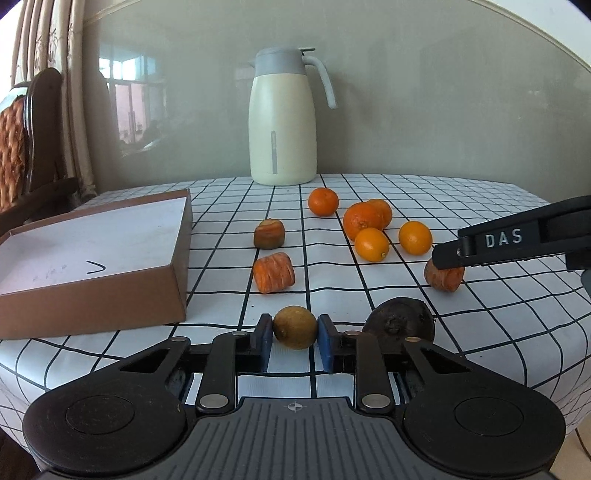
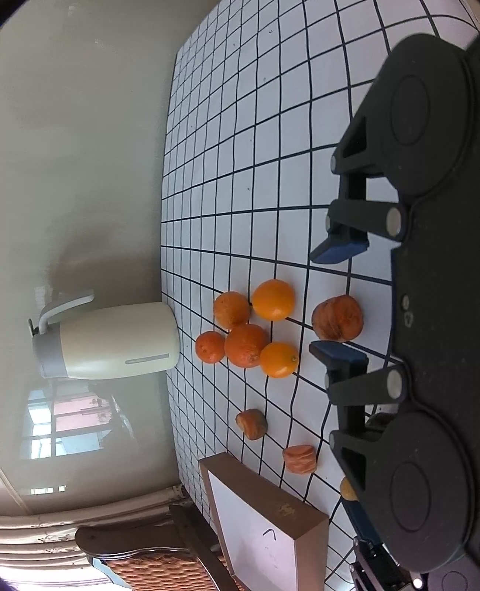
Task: Organize fruits
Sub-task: 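Grasp the small brown round fruit with the left tool while the right tool grasps an orange-brown fruit chunk, then carry both held fruits over the open cardboard box with both tools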
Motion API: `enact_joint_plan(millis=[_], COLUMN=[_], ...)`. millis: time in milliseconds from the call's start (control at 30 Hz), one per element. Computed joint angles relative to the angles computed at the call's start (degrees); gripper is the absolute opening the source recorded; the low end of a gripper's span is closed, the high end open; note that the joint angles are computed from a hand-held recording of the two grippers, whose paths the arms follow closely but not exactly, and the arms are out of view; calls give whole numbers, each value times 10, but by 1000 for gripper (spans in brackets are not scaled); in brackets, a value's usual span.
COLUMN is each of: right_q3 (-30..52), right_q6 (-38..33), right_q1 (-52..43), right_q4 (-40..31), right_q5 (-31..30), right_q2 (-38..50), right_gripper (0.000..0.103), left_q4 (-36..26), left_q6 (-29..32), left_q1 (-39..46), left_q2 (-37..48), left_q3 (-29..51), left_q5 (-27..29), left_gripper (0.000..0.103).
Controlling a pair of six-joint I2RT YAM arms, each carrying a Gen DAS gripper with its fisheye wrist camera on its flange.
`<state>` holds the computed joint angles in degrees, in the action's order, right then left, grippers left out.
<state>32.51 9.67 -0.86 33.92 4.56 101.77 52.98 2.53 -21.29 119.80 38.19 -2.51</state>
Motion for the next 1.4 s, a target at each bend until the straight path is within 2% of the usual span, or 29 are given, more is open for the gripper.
enact_joint_plan(millis=[267,367,400,433,933,1400], right_q3=[22,27,26,27,3,-48], right_q6=[4,7,6,6,8,8], right_q1=[1,6,7,8,8,23], right_q4=[-11,-16,-14,-14,4,15], right_q5=[-21,-24,-26,-29,-30,-19], right_q2=[27,34,33,34,23,-47], right_gripper=[36,29,23,21,21,21], left_q4=[7,5,3,3,-7,1], left_q6=[-1,-3,-3,-4,-23,-25], left_q1=[-1,0,0,0,3,18], left_q2=[1,1,1,1,0,-26], left_q3=[-3,-2,0,-1,5,-21], left_q5=[-1,0,0,0,7,21], left_gripper=[26,26,26,26,26,26])
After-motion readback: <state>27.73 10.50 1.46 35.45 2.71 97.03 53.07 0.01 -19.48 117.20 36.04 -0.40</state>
